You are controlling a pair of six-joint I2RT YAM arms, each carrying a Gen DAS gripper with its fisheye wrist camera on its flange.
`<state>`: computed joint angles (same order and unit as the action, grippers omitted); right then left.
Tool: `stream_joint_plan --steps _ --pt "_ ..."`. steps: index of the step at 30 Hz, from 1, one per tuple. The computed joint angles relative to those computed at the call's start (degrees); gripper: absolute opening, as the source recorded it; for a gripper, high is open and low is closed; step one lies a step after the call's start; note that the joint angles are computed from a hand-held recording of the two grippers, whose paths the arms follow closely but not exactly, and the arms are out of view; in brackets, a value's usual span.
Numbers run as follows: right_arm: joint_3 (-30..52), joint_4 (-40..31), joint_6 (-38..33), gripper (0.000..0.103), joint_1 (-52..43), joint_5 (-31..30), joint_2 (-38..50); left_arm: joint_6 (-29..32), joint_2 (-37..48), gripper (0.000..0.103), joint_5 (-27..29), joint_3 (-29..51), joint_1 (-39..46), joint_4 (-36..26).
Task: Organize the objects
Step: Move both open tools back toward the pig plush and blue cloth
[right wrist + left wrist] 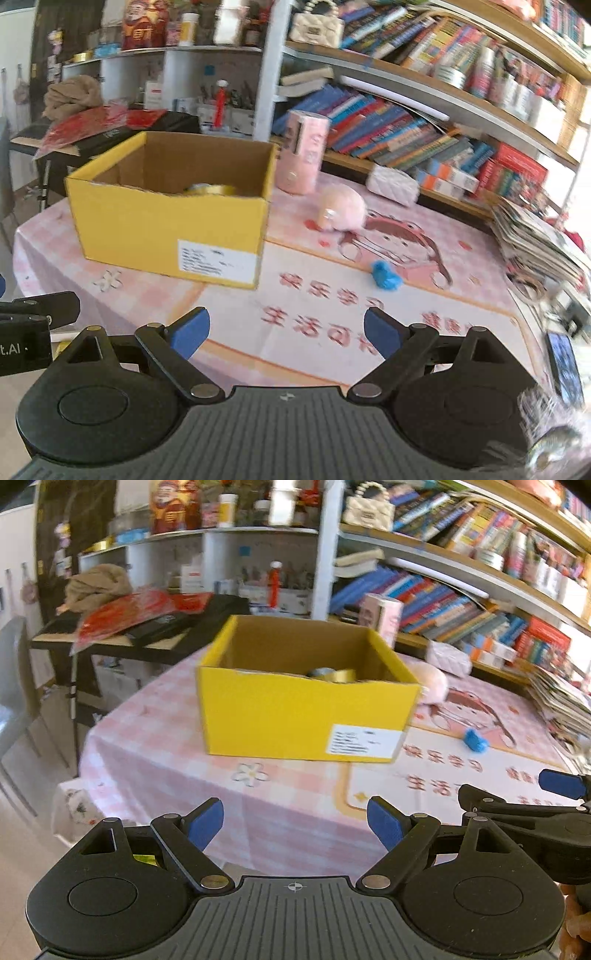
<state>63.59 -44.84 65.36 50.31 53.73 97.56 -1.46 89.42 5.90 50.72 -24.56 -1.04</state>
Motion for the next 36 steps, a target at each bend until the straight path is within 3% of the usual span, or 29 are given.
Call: stream_joint_plan --steps 9,14,18,25,36 --pt "-3.0 -12.8 16.4 0.091 1.0 -0.1 -3.1 2.0 2.4 0.087 2.3 2.4 -4.8 0.1" --pt "-6.5 -14.7 19.4 0.091 -0.5 -0.4 -6.1 2.6 5.2 0.087 2.7 5.0 -8.1 0.1" --pt "-9.9 -13.0 17.7 0.091 -3.3 -1.1 -9.2 1.9 8.4 0.087 2.3 8.3 -10.4 -0.7" --pt "-16.6 -2.9 4.1 0.091 -12.1 -3.0 -16.4 -0.2 15.2 0.087 0.6 16.5 -14.5 -2.2" --pt "-24.4 22.4 -32.5 0.088 -34.9 -12.6 -26.9 -5.6 27.7 0.087 -5.2 34.5 -20.4 -5.2"
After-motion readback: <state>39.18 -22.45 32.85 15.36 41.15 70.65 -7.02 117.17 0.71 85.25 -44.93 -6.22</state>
